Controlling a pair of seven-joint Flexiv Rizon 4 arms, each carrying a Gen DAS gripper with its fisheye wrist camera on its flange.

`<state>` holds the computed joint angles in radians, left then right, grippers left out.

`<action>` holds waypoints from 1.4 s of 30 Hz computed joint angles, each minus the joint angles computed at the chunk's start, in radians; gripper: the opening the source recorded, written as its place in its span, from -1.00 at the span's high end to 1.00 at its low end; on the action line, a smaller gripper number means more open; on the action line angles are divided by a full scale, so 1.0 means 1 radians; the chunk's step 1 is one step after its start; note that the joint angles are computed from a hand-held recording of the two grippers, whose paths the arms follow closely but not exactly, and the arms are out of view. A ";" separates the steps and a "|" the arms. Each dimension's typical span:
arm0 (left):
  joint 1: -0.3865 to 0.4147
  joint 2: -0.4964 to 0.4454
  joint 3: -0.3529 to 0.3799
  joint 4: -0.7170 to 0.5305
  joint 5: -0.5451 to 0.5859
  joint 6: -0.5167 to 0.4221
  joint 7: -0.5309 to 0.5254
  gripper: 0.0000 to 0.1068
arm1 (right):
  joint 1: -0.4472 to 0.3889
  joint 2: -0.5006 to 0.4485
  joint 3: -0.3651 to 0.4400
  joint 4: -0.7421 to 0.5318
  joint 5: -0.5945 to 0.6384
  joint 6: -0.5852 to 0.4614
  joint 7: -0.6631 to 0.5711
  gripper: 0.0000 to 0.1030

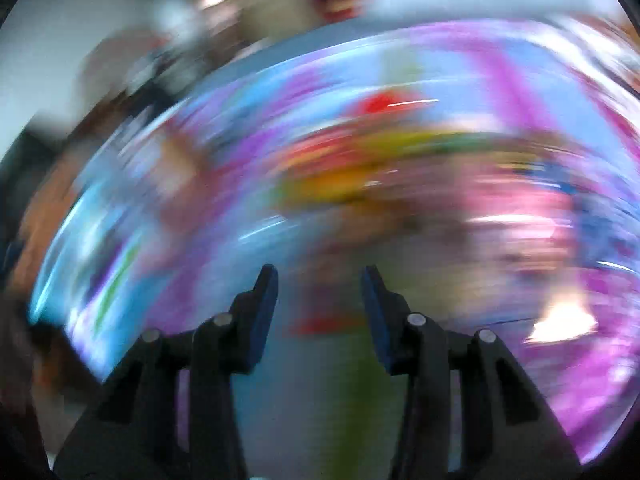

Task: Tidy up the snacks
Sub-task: 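Swing both open tools back from the bowl to the snack pile, then grasp the blue-black packet with the left tool while the right tool grasps the gold packet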

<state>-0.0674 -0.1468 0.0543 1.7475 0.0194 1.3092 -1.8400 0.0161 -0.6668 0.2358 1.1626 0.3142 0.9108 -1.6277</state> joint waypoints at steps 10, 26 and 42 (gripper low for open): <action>-0.060 -0.109 -0.036 -0.109 -0.042 -0.143 0.013 -0.44 | -0.117 -0.261 0.018 -0.309 0.056 -0.050 0.209 0.10; -0.093 -0.158 -0.041 -0.170 -0.031 -0.237 0.009 -0.44 | -0.041 -0.156 0.165 -0.290 0.258 -0.269 -0.245 -0.06; -0.076 -0.192 -0.114 -0.132 -0.202 -0.232 0.148 -0.44 | -0.008 0.119 0.002 0.124 0.064 -0.233 -0.634 -0.07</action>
